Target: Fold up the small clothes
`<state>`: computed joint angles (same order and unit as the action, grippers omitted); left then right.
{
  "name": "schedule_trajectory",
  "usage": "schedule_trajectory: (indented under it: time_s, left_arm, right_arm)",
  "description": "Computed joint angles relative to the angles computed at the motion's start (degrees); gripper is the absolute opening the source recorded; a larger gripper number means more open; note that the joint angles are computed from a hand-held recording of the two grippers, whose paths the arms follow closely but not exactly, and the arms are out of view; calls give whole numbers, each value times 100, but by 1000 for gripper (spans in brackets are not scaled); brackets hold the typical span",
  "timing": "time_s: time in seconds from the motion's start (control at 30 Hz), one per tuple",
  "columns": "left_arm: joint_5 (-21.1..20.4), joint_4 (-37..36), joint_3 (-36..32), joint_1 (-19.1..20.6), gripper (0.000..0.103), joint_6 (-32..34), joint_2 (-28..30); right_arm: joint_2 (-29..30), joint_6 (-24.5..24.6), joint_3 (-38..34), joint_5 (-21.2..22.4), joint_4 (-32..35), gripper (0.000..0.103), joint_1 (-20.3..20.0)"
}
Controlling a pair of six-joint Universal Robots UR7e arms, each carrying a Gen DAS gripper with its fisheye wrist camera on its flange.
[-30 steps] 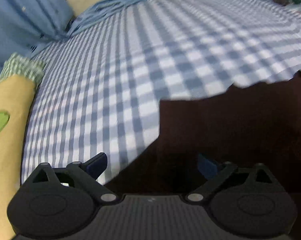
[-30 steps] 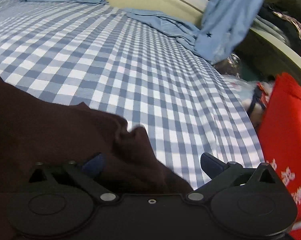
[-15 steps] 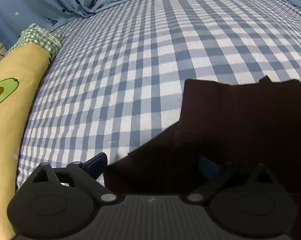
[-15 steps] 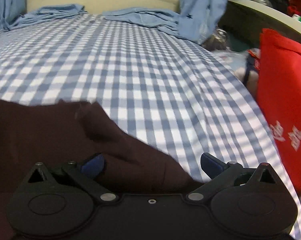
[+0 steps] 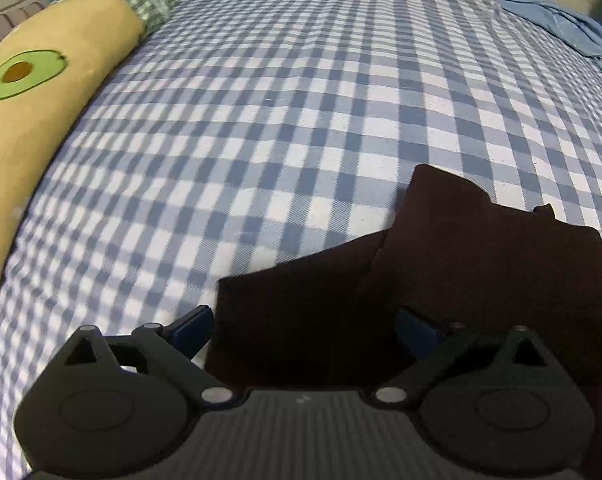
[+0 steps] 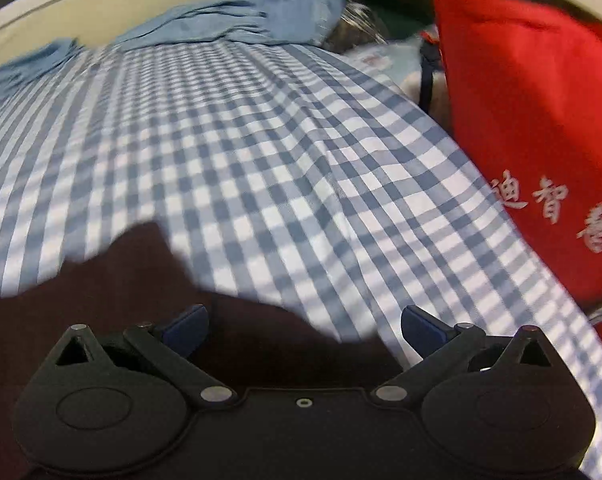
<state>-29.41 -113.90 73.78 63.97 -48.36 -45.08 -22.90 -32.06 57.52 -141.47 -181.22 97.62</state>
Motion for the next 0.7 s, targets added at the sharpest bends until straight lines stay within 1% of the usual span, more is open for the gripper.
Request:
schedule_trajectory:
  time_s: [0.03,0.07,0.13,0.17,0.27,0.33,0.4,0.47,0.53,0.6,0.7]
  left_arm:
    - [18,-54,122,-40,99,-52,-77]
    - [24,-119,257,-93,99,-94,-157]
    - [75,-119,464,-204,99,-198,-287]
    - [125,-57,571,-262,99,-296,-356]
    - [270,99,952,-480,101,-651,-578]
    - [297,-163,1309,-625,102,-665,-746]
    - [297,-356,1679,-782,102,-770,-931]
    - [253,-252,1955,-921,102,-1102,-1097]
    - [169,-227,2228,-1044,102,-1389,-1248]
    - [48,-183,2471,-1143,102,-1700,-1399]
    - [-224,-514,3026,-1288,102,-2152,-1715]
  right_arm:
    - [-123,-211,333,26,-326,102,32]
    - [-300,-458,834,112,-770,102,78]
    - [-563,-803,1593,308,-1340,102,131]
    - [-679,-1056,2017,398,-1703,102,170]
    - [-804,-1682,2727,520,-2409,103,244]
    - [-788,-1935,2975,463,-2764,102,277]
    - [-770,-2014,3101,364,-3021,102,276]
    - [-742,-1962,3140,221,-3159,103,277]
    - [-776,-1856,3205,93,-3076,103,216]
    - [-799,-1969,3283,20,-3086,103,136]
    - [-845,-2115,3414,-102,-3019,103,88]
